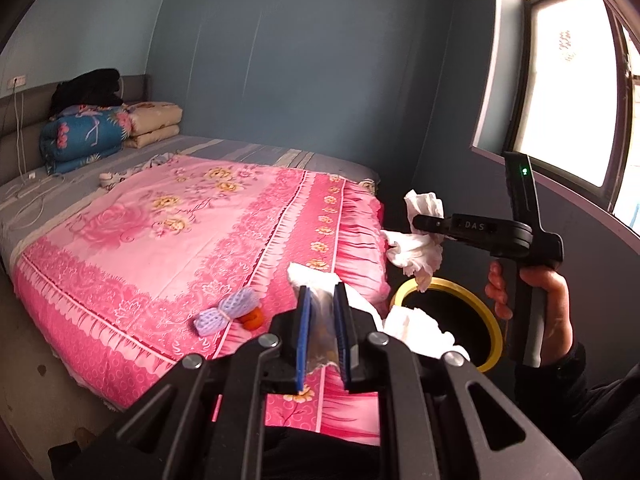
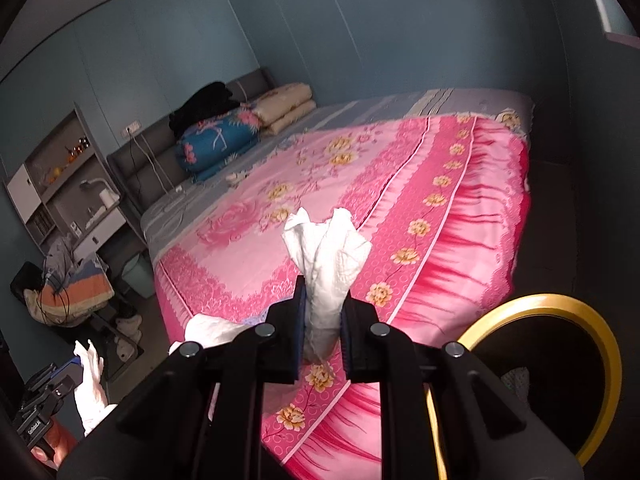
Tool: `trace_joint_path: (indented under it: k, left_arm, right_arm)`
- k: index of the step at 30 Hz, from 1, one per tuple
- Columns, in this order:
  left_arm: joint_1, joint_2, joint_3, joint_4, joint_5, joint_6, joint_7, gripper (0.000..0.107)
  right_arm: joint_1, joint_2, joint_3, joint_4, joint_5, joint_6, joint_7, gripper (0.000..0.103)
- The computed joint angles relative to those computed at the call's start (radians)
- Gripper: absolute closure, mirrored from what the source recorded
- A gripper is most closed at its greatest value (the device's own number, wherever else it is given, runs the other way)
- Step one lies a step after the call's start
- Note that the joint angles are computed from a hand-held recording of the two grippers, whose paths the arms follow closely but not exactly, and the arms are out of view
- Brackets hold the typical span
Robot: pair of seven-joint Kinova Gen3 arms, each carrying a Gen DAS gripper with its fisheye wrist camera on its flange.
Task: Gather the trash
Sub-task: 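Carry both white cloths from the bed over the yellow-rimmed bin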
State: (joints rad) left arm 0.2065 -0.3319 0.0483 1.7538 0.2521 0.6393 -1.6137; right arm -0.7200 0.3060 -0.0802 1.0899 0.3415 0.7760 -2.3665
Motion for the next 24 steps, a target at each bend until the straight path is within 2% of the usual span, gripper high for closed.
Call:
trace_joint_path:
  k: [6, 12, 16, 24]
  left_arm:
    - [0.0, 0.022, 0.056, -0.031, -0.039, -0.001, 0.032, 0.096]
    - [0.015, 0.076, 0.092, -0.072, -0.071, 0.007, 0.055, 0.096]
    - [0.033, 0.131, 0.107, -0.107, -0.079, 0.015, 0.062, 0.096]
    - [0.072, 0.244, 0.153, -0.184, -0.139, 0.017, 0.088, 0.096]
  right_arm:
    - [-0.043, -0.07, 0.037, 0.091, 0.135, -0.018, -0.13, 0.089]
    - [-0.026, -0.123, 0.013, 0.169, 0.261, -0.019, -0.249, 0.089]
    - [0.009, -0.149, -0.009, 0.213, 0.308, -0.023, -0.289, 0.088]
    - [0.036, -0.201, -0.048, 0.292, 0.471, 0.021, -0.439, 0.088]
